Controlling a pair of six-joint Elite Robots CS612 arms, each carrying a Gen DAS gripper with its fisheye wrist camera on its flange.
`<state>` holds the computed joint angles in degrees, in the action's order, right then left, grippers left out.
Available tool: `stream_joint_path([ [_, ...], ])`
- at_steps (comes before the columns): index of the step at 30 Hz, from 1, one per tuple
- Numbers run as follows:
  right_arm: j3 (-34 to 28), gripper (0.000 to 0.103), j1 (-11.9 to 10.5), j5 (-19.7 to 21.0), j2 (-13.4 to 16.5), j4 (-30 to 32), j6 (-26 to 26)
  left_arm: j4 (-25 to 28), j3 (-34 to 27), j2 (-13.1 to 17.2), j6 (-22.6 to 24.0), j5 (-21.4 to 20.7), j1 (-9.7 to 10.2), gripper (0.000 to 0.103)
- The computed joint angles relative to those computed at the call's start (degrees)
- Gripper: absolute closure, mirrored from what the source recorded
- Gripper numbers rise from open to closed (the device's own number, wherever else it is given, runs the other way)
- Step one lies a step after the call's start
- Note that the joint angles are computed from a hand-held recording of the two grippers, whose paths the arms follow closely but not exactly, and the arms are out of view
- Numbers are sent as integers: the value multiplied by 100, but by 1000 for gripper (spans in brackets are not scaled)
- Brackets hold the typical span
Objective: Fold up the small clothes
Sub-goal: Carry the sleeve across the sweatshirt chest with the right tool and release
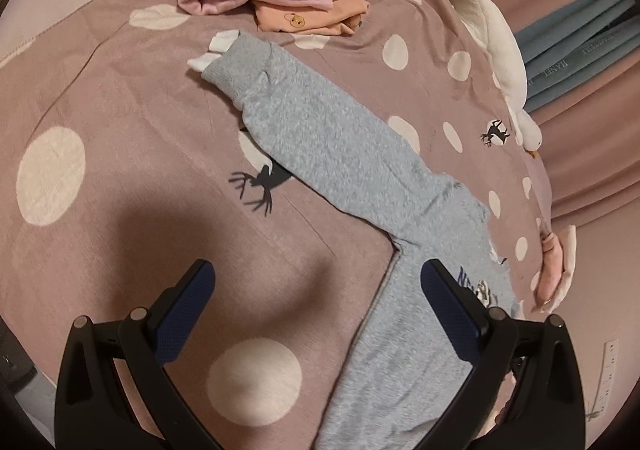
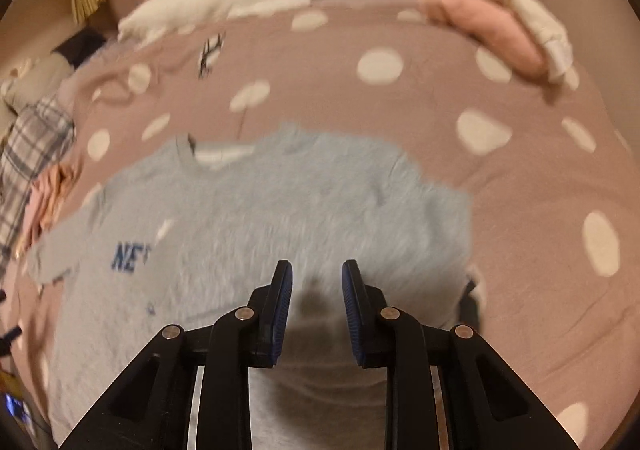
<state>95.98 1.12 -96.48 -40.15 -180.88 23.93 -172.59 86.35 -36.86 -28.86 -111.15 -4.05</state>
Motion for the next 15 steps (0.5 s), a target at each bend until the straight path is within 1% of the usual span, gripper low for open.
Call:
stream_joint_path([
  [1,-55,78,-5,34,37,277,120,3,-16,9,55,43,2,0],
  [2,-89,78,-3,50,67,397,184,8,-37,20,98,97,6,0],
  [5,-65,77,77,-177,38,402,221,29,-156,104,81,127,50,0],
  [7,35,74,134,-183,-30,209,232,91,-262,182,-15,71,92,0],
  [9,162,70,180,-77,-101,-54,187,212,-429,295,-134,-36,137,1],
  [11,381,64,236,3,-208,-315,192,299,-579,400,-285,-177,181,1],
  [12,432,59,264,43,-235,-364,223,330,-694,484,-415,-278,212,1],
  [13,526,57,290,110,-280,-435,274,321,-758,532,-509,-316,225,1],
  [15,659,57,304,300,-336,-535,287,331,-871,601,-575,-202,226,1],
])
